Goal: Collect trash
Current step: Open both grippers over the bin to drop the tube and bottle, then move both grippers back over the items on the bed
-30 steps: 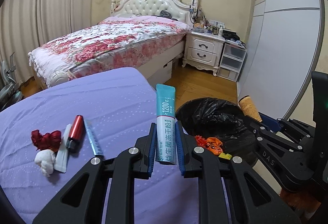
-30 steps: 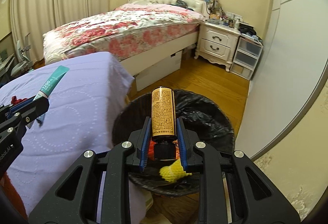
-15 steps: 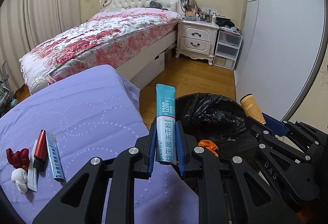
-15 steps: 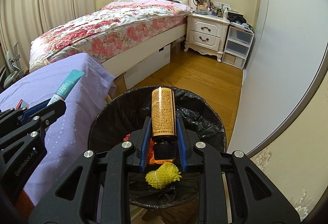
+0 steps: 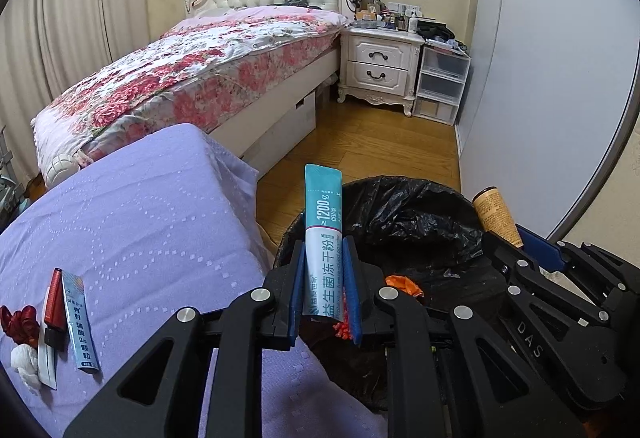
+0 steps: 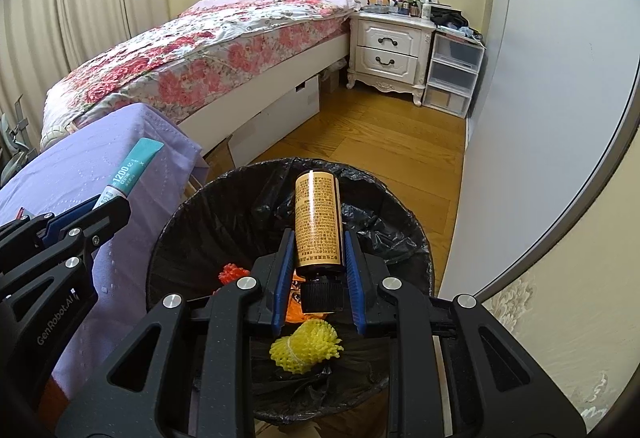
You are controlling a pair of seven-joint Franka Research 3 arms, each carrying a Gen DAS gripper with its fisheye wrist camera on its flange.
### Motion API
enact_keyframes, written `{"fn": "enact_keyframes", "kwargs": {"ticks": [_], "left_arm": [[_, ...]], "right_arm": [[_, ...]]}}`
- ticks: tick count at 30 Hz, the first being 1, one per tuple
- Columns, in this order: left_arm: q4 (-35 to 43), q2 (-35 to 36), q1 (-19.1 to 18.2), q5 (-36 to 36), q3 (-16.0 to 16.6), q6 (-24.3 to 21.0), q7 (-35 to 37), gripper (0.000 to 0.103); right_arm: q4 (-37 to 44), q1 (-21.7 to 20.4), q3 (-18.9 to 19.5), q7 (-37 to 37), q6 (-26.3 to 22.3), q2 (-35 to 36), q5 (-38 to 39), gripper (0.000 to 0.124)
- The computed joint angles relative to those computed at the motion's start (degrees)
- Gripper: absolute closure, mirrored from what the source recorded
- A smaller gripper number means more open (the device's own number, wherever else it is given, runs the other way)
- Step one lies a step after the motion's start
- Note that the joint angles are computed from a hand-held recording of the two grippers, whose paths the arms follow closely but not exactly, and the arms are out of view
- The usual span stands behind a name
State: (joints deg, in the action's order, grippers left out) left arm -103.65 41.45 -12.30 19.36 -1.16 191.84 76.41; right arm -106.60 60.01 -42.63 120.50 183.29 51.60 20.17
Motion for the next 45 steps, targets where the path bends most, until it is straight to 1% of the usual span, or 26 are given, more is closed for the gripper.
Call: {"fn": "enact_keyframes", "kwargs": {"ticks": [1, 2, 3, 4, 5, 6, 7, 8, 11, 13, 18, 21, 22, 24, 29, 33, 38, 42, 45], "left_arm": [[0.2, 0.1, -0.5, -0.2, 0.5, -0.3, 0.0, 0.081], [0.3, 0.1, -1.0, -0.5, 0.9, -0.5, -0.2, 0.072], [0.3, 0.1, -0.9, -0.7, 0.9, -0.7, -0.4, 0.066], [0.2, 0.1, -1.0, -1.0, 0.9, -0.7, -0.7, 0.056], [0.1, 0.1, -1.3, -1.2, 1.3, -0.4, -1.0, 0.052], [-0.1, 0.0, -1.8, -1.5, 1.9, -0.1, -1.3, 0.05], [-0.2, -0.1, -2.3, -1.8, 2.5, 0.1, -1.4, 0.047], [-0.3, -0.2, -2.7, -2.0, 3.0, 0.2, -1.4, 0.041], [-0.7, -0.4, -3.9, -2.7, 4.3, 1.0, -1.6, 0.033], [-1.0, -0.5, -4.9, -3.2, 5.2, 1.2, -1.3, 0.031], [-1.8, -1.0, -5.4, -3.8, 5.7, 1.6, -0.7, 0.03], [-3.2, -1.8, -6.3, -4.8, 6.8, 2.1, -0.6, 0.03], [-3.3, -2.0, -5.9, -4.9, 6.7, 2.0, -0.4, 0.03], [-4.4, -2.8, -6.4, -5.5, 7.5, 2.3, -0.3, 0.03], [-8.3, -4.8, -10.2, -9.2, 12.6, 3.7, 0.9, 0.03], [-12.2, -6.4, -13.1, -13.8, 17.0, 5.5, 3.3, 0.03], [-16.5, -8.3, -13.6, -19.5, 19.0, 6.7, 6.4, 0.03], [-19.6, -9.4, -13.8, -24.6, 20.6, 7.9, 8.8, 0.03], [-21.7, -10.6, -12.3, -27.5, 20.5, 8.5, 10.4, 0.03]], "right_arm": [[0.0, 0.0, 0.0, 0.2, 0.2, 0.1, 0.2, 0.099], [0.0, 0.1, -0.1, 0.3, 0.2, 0.2, 0.4, 0.096], [0.0, 0.1, -0.3, 0.4, 0.1, 0.3, 0.5, 0.093], [-0.1, 0.9, -1.1, 1.0, -0.1, 0.8, 0.8, 0.085], [-0.2, 1.5, -1.7, 1.4, -0.2, 1.1, 1.0, 0.082], [-0.3, 2.0, -2.3, 1.7, -0.3, 1.4, 1.1, 0.082], [-0.5, 2.2, -2.5, 1.9, -0.3, 1.4, 1.1, 0.082], [-0.6, 2.3, -2.6, 2.0, -0.3, 1.4, 1.1, 0.082], [-0.9, 2.6, -3.0, 2.5, -0.3, 1.4, 1.1, 0.081], [-1.1, 2.9, -3.2, 2.8, -0.4, 1.3, 1.1, 0.08], [-1.4, 3.1, -3.4, 3.0, -0.5, 1.0, 0.8, 0.08], [-1.7, 3.0, -3.1, 2.8, -0.1, 0.5, 0.7, 0.079], [-1.8, 2.9, -2.8, 2.5, 0.1, 0.3, 0.7, 0.079], [-2.1, 3.1, -2.6, 2.2, 0.4, -0.2, 0.9, 0.079], [-2.2, 3.3, -1.5, 0.5, 1.2, -1.3, 1.3, 0.079], [-1.6, 3.2, 0.0, -1.2, 1.5, -2.0, 1.5, 0.079], [-0.1, 2.3, 3.1, -4.0, 2.0, -3.0, 1.3, 0.079], [1.7, 2.3, 4.8, -5.9, 1.7, -3.1, 0.7, 0.079], [3.1, 1.9, 6.5, -7.1, 1.4, -3.1, -0.1, 0.079]]}}
